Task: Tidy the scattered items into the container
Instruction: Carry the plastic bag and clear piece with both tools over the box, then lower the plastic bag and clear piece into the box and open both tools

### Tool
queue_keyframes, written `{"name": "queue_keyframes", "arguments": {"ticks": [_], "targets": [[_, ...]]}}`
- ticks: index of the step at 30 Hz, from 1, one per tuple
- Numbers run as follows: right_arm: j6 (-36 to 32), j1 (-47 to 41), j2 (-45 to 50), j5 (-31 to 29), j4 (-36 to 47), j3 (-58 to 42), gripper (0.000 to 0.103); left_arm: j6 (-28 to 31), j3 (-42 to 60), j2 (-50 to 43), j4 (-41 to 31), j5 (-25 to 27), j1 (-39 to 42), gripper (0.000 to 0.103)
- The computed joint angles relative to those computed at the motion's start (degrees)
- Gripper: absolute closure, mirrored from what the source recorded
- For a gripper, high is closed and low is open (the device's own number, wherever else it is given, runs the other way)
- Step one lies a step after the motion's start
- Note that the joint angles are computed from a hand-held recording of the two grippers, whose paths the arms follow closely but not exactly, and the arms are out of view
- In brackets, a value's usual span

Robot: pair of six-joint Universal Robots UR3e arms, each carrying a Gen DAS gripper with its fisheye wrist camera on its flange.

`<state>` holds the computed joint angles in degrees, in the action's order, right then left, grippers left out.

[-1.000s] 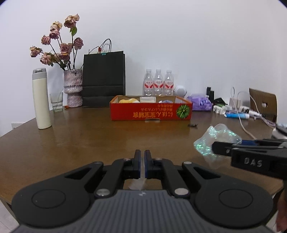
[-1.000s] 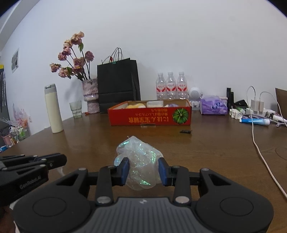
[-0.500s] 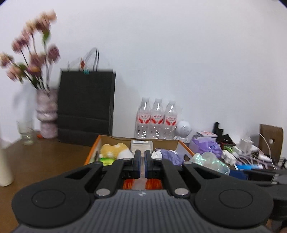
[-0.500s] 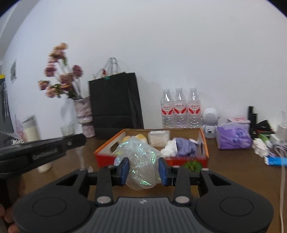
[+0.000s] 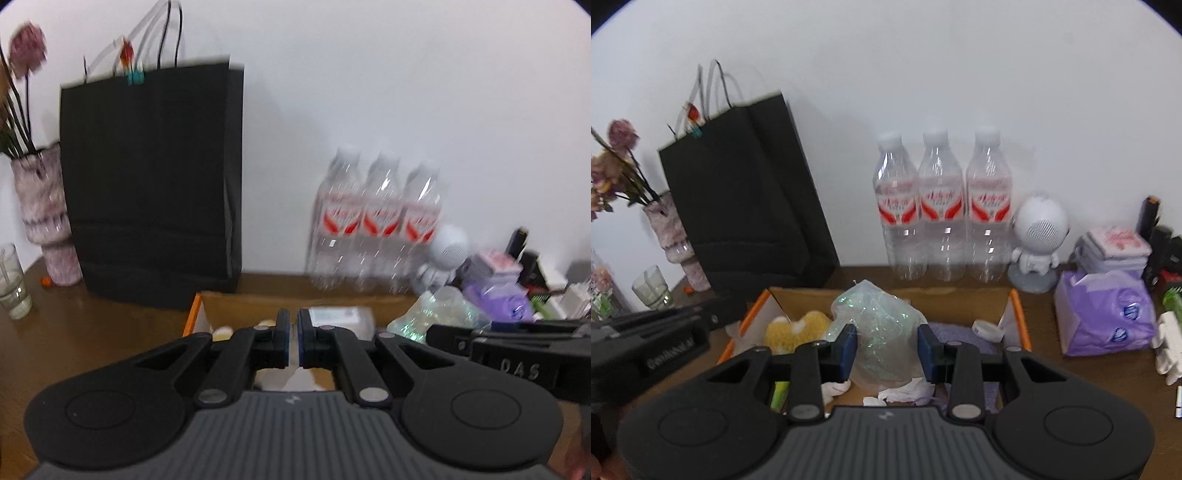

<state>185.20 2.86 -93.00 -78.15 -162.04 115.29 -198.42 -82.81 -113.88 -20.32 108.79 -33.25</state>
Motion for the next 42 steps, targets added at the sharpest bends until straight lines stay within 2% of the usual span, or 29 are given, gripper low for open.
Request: {"name": "queue_keyframes", "arguments": {"ticks": [5,7,9,11,14,17,19,20,21,23,25,26,27,28,30,31,35,38,42], "targets": [[0.7,0.8,8.4,0.6,6.2,-7.4,0.067,-0.3,4.1,-3.2,-9.0,-6.2,3.7,0.098],[1.9,0.9,11.8,1.4,7.2,-9.7,0.067,0.6,4.5,-4.7,-9.3,-6.6,4.0,0.098],[2.4,1.2,14.7,1.9,8.3,-11.9,0.061,1.9,4.0,-5.8,-7.6,-6.3,4.1,0.097],[2.8,2.7,17.9,0.2,9.5,-14.7,0.059,2.9,4.2,-6.7,-7.8,-6.9,4.7,0.096],[3.9,3.8,21.4,-0.7,11.2,-18.3,0.057,3.1,5.7,-7.3,-10.8,-8.6,5.9,0.086],[5.6,3.1,22.4,1.7,14.7,-20.8,0.044,3.7,5.9,-6.5,-11.7,-8.3,6.1,0.083],[6.4,3.3,21.5,1.3,15.4,-21.2,0.034,3.9,5.2,-4.9,-11.9,-8.4,6.3,0.071],[6.5,3.8,20.6,-0.2,15.4,-21.2,0.024,4.0,4.7,-3.8,-11.7,-7.8,6.2,0.062],[6.2,4.3,19.7,-1.6,15.2,-21.0,0.023,4.3,4.5,-2.9,-11.9,-7.1,6.0,0.056],[5.7,4.8,17.3,-3.3,16.9,-21.2,0.023,4.6,5.6,-1.3,-14.3,-5.8,5.5,0.051],[5.5,4.3,15.1,-3.0,21.7,-22.5,0.022,3.6,8.6,-0.1,-19.2,-4.3,4.8,0.038],[5.4,4.3,14.0,-3.3,24.6,-23.5,0.022,2.9,10.4,0.3,-22.0,-3.6,4.3,0.026],[5.2,4.3,13.1,-3.8,27.8,-24.7,0.02,2.4,12.4,0.6,-25.0,-2.9,3.9,0.02],[4.9,4.6,12.3,-4.7,31.2,-26.1,0.02,1.9,14.8,0.9,-28.6,-2.4,3.3,0.017],[3.9,4.9,10.1,-6.3,36.0,-27.5,0.02,0.8,20.2,0.9,-36.8,-1.0,2.0,0.004],[3.2,4.9,8.5,-7.0,37.7,-27.6,0.02,0.0,23.4,0.4,-41.3,-0.1,1.2,0.0],[1.6,4.2,2.7,-8.7,46.2,-29.1,0.011,-3.2,33.3,0.0,-56.6,0.5,-0.2,0.0],[1.4,3.6,-1.2,-10.3,52.8,-31.1,0.011,-7.1,38.4,0.1,-64.1,0.7,-1.2,0.0],[1.1,1.6,-6.1,-9.1,58.3,-32.6,0.011,-9.1,46.7,-0.9,-71.6,1.7,-3.3,0.0]]}}
